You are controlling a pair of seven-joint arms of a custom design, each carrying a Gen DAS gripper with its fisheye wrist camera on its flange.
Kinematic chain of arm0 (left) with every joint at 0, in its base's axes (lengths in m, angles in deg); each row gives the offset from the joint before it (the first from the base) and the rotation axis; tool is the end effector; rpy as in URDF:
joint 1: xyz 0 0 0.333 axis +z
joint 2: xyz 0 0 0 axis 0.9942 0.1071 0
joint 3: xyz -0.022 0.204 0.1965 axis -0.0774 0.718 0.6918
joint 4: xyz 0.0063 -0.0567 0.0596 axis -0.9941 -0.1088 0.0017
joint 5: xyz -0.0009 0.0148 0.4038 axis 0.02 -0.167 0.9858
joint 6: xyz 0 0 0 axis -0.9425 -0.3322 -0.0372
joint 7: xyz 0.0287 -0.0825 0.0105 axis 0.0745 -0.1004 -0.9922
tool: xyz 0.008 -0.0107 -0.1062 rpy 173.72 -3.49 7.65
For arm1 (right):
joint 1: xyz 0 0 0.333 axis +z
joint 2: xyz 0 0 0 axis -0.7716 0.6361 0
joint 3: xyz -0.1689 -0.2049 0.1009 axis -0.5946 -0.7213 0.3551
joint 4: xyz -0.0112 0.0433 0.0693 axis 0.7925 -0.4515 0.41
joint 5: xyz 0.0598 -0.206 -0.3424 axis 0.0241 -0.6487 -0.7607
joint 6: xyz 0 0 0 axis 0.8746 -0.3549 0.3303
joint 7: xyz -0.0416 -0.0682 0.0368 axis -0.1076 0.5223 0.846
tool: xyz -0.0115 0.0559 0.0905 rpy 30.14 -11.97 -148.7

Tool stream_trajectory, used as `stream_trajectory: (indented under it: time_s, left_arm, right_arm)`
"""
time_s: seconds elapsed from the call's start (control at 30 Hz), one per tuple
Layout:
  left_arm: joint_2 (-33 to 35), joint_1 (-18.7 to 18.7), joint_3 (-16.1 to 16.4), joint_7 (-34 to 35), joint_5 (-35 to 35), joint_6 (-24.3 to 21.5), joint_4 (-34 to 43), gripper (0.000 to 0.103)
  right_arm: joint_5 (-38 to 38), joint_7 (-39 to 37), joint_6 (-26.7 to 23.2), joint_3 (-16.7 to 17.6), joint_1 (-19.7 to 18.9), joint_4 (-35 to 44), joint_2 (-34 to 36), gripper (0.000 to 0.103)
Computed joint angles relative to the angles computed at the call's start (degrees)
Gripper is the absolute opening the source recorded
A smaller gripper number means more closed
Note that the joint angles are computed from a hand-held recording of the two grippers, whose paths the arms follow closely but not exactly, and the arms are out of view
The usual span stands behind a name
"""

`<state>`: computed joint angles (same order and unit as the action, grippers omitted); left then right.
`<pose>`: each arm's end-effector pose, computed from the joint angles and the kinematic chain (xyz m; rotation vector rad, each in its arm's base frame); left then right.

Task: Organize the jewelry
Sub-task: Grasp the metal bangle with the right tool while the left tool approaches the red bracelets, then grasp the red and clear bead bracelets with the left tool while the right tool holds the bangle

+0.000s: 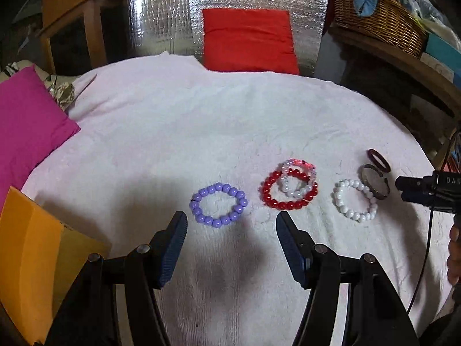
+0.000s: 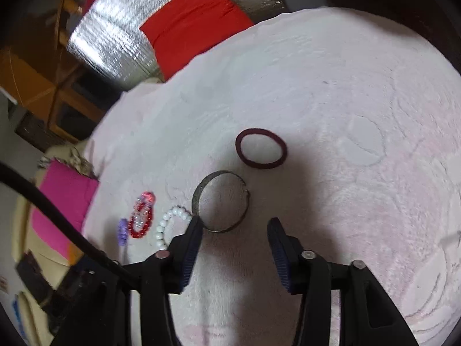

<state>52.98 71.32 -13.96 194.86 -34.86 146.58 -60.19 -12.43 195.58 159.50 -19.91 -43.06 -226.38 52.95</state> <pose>0.5714 -0.2573 0.4333 -1.2582 2.3690 -0.9363 0.4671 0.1372 0.4003 -0.9744 2.2676 -0.2742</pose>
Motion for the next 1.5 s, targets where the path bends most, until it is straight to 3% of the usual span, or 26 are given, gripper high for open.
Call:
stream_trajectory:
  time_s: [0.03,0.13,0.23,0.43,0.6,0.77,0.97,1.17,1.2,1.33,1.43,1.5]
  left_arm:
    - [0.4,-0.1,0.3,-1.1,0.8,-0.5,0.4,0.065]
    - [1.1,-0.3,0.5,-2.4,2.2,-0.9,1.1,0.065]
    - [1.4,-0.4,0.0,-2.0,2.2,-0.6,1.3,0.065]
    - [2.9,0.5,-1.8,3.5,-3.8,-0.9,3.4,0.065]
    - [5.0,1.3,-4.0,11.6,-10.8,-2.4,6.3,0.065]
    - [8.5,0.6,-4.4,13.8,-12.8,-4.8,10.6,0.065]
    - [13.2,-2.8,-3.0,8.5,-5.0,-6.6,16.0,0.065]
    - [16.9,-3.0,-3.6,6.5,-2.1,-9.4,20.8,0.065]
    - [17.5,-3.8,-2.9,5.4,-0.4,-10.1,21.8,0.063]
    - [18.6,-2.9,-4.0,7.3,-0.6,-11.2,23.0,0.031]
    - [18.3,-2.1,-5.1,9.6,-1.9,-10.4,22.4,0.017]
    - [17.4,-0.9,-6.4,12.3,-4.5,-10.0,21.6,0.014]
  right_arm:
    - [-0.2,-0.1,-1.9,0.4,0.0,1.6,1.3,0.067]
    - [-3.1,1.1,-4.5,1.4,-0.3,5.4,4.5,0.068]
    - [-7.7,5.4,-10.6,2.1,0.0,9.9,7.4,0.069]
    - [-17.9,13.5,-23.7,1.3,3.5,18.7,13.0,0.07]
    - [-20.4,11.3,-32.4,-0.1,7.3,23.3,15.8,0.065]
    - [-17.6,9.6,-28.1,-1.9,7.2,19.6,12.9,0.064]
    - [-14.2,7.8,-24.1,-2.2,5.9,15.1,9.6,0.064]
    - [-13.7,6.5,-21.6,-1.4,5.0,12.0,7.2,0.065]
    - [-13.7,6.2,-21.2,-1.4,4.8,11.7,7.0,0.065]
    - [-13.7,5.8,-20.3,-1.1,4.2,11.3,6.9,0.065]
    - [-13.9,6.2,-20.9,-0.6,4.2,10.7,6.0,0.065]
    - [-14.0,6.5,-20.9,-0.4,4.2,10.4,5.5,0.064]
